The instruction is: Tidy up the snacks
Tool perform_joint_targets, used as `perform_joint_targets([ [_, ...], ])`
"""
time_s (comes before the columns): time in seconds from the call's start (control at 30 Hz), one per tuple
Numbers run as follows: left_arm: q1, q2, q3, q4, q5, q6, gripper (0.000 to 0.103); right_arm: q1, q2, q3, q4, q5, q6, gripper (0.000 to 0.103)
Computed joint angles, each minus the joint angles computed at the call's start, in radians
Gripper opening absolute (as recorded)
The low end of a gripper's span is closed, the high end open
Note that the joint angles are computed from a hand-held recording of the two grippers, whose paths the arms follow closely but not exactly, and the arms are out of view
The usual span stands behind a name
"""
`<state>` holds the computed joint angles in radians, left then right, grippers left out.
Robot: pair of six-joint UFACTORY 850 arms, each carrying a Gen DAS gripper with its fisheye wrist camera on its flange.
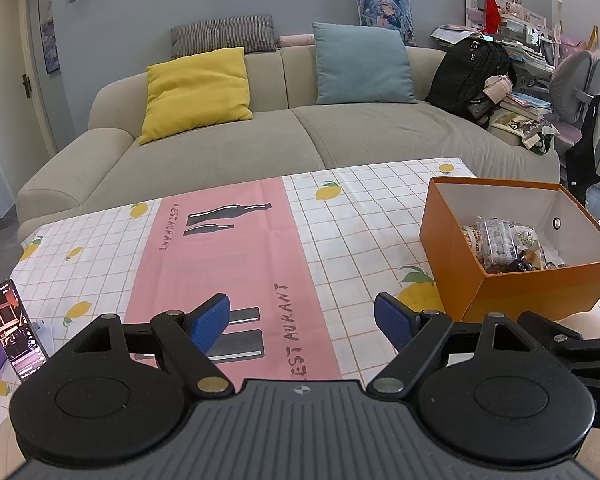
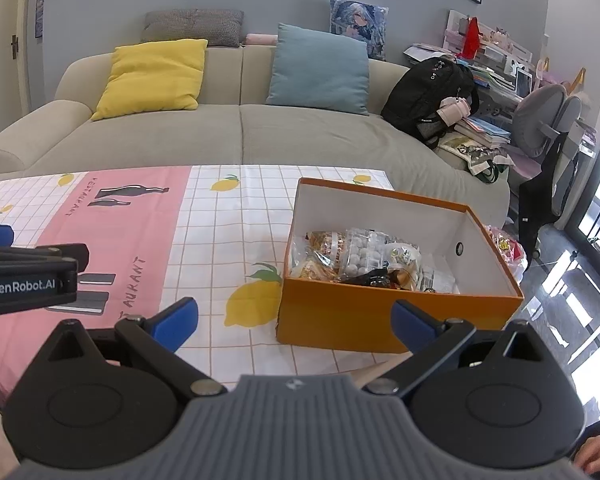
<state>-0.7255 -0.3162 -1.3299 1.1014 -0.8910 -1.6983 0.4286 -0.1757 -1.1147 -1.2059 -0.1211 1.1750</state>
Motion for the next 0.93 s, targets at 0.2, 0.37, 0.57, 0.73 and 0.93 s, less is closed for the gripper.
perform_joint_targets([
  [0.2,0.0,0.0,-0.001,-0.003,0.0,0.001,0.096,-0.001,0.001,0.0,0.017,0.0,-0.019,0.1],
  [0.37,0.001,0.001,0.0,-0.001,-0.001,0.001,0.096,-0.003,0.003,0.006,0.011,0.008,-0.019,0.1],
  [0.57,-0.001,0.001,-0.001,-0.008,-0.002,0.0,0.096,-0.007,0.001,0.004,0.083,0.013,-0.094,0.1],
  [0.73,-0.004,0.001,-0.002,-0.012,-0.004,0.001,0.096,-0.008,0.002,0.005,0.1,0.015,-0.113,0.1],
  [0.93,-0.005,0.0,-0.002,-0.013,-0.008,-0.003,0.096,-0.011,0.001,0.004,0.158,0.017,-0.174,0.1],
])
